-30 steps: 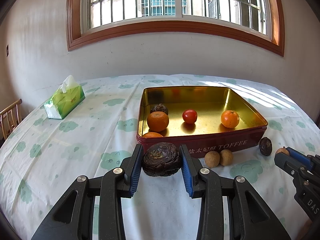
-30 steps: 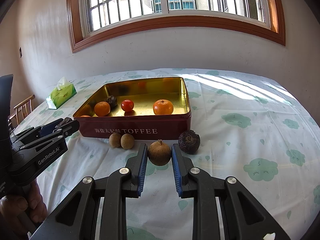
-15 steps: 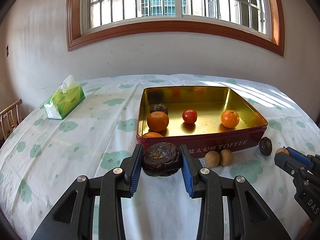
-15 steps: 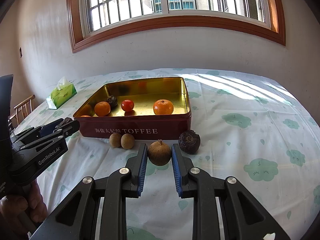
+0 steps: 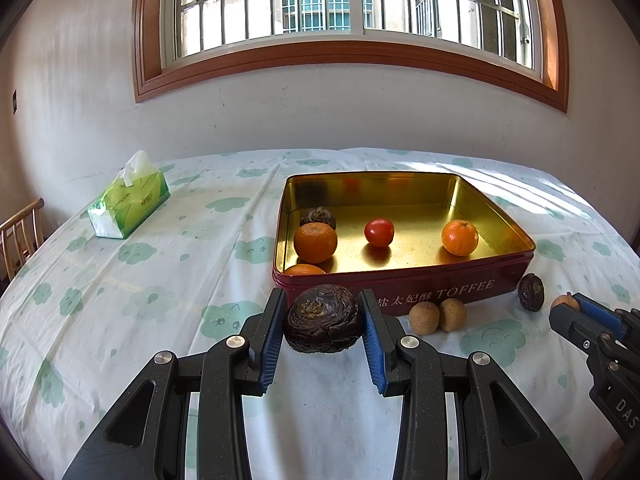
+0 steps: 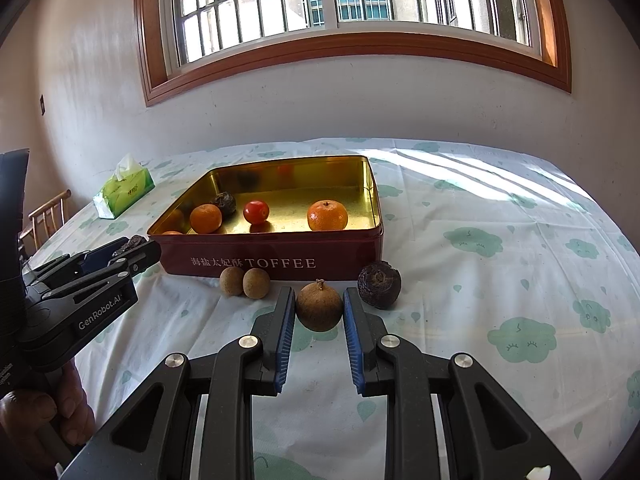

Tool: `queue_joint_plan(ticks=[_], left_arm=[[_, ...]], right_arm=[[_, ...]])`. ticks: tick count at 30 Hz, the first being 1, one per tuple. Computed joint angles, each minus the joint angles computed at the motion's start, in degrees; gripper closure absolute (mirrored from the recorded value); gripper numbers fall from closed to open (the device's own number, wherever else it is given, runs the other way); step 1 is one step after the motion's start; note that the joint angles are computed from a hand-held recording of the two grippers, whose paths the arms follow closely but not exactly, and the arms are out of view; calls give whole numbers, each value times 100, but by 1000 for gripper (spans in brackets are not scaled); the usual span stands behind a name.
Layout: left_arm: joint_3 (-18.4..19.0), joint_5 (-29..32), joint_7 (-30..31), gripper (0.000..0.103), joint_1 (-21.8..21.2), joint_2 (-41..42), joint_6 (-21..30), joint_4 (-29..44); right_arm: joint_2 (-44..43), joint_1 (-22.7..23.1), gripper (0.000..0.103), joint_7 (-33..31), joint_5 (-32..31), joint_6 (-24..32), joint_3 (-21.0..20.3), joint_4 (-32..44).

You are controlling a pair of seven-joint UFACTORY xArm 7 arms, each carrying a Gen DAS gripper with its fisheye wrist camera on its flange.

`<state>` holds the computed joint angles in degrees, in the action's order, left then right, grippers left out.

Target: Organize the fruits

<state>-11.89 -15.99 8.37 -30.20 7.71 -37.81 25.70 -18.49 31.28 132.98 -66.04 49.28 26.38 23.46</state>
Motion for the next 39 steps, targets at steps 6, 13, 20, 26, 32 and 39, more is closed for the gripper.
queue_joint_plan(ticks=[6, 13, 20, 26, 32, 39], left_arm=[[-1, -21, 13, 65, -13, 4, -6, 3], [0, 46, -2, 65, 10, -19, -11, -15], [-2, 136, -80, 65, 49, -53, 162, 19], [10, 88, 78, 65, -1, -8, 24, 40], [18, 274, -27, 65, 99, -57, 90, 116], [40, 414, -68, 65, 187, -84, 157, 297]], right_arm=[[4, -7, 81, 28, -10, -18, -9, 10], [4, -18, 81, 79, -70, -107, -23, 23], [52, -83, 81, 153, -263, -341, -81, 9], [62, -127, 81, 137, -404, -448, -131, 42], [8, -183, 81, 9, -531, -457, -157, 126], [-15, -283, 81, -94, -692, -510, -208, 210]])
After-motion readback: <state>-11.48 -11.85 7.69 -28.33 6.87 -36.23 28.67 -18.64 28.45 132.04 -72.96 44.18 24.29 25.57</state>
